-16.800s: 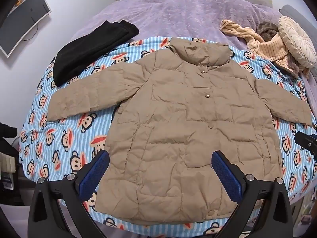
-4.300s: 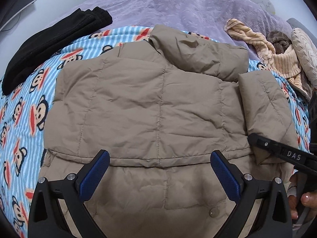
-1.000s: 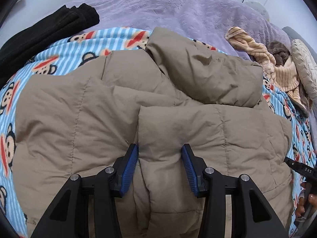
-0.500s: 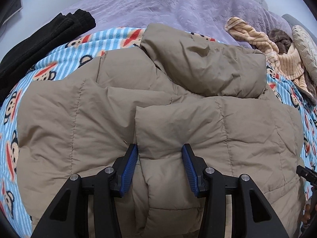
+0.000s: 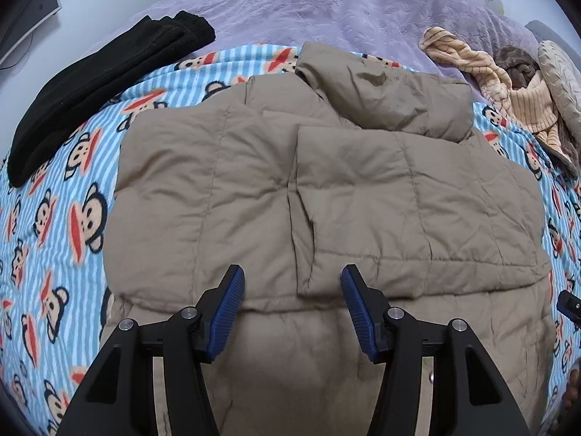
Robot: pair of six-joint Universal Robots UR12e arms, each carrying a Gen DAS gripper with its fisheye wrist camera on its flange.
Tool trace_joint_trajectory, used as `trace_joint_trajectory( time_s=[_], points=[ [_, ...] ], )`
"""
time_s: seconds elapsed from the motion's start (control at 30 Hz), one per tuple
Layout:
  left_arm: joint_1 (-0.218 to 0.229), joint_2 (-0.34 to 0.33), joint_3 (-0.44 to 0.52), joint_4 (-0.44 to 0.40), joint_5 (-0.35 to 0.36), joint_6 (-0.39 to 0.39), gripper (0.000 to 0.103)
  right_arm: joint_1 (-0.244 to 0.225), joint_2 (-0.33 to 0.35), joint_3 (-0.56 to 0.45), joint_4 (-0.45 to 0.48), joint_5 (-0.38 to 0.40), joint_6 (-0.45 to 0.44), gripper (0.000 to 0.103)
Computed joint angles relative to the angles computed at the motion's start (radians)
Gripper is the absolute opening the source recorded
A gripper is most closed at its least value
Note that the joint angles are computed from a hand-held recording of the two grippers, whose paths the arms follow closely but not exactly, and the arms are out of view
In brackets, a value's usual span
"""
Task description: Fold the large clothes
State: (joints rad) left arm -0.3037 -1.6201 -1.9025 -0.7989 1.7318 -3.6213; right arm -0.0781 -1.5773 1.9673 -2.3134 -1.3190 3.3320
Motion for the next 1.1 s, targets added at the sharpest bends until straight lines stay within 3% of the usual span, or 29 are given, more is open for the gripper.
trace_joint_trajectory(
  time_s=[0.03,0.07,0.1,0.13,0.3,0.5,0.7,0.83,1.1],
  points=[
    [-0.008,0.007,-0.004,-0.008,0.005,-0.003,0.058,0.001,-0.008,0.005,0.009,0.008,0.009,0.088],
    [-0.016,0.013,-0.008,-0.018,0.010,-0.006,0.069,0.001,-0.015,0.010,0.017,0.018,0.018,0.088],
    [-0.025,0.020,-0.011,-0.029,0.017,-0.014,0.091,0.001,-0.023,0.015,0.022,0.026,0.024,0.088],
    [-0.033,0.027,-0.017,-0.027,0.026,-0.021,0.097,0.001,-0.030,0.020,0.030,0.033,0.028,0.088],
    [-0.067,0.044,-0.023,-0.067,0.039,-0.021,0.097,0.005,-0.066,0.041,0.060,0.045,0.034,0.088],
    [-0.088,0.070,-0.021,-0.146,0.026,-0.078,0.097,0.003,-0.097,0.056,0.100,0.055,0.025,0.089],
    [-0.143,0.095,-0.004,-0.245,0.065,-0.101,0.097,-0.011,-0.129,0.056,0.170,0.100,0.001,0.091],
    [-0.165,0.122,-0.006,-0.298,0.043,-0.169,0.097,-0.018,-0.149,0.055,0.239,0.140,-0.030,0.093],
    [-0.225,0.163,0.004,-0.382,0.064,-0.302,0.097,-0.034,-0.188,0.052,0.386,0.216,-0.115,0.093]
  ],
)
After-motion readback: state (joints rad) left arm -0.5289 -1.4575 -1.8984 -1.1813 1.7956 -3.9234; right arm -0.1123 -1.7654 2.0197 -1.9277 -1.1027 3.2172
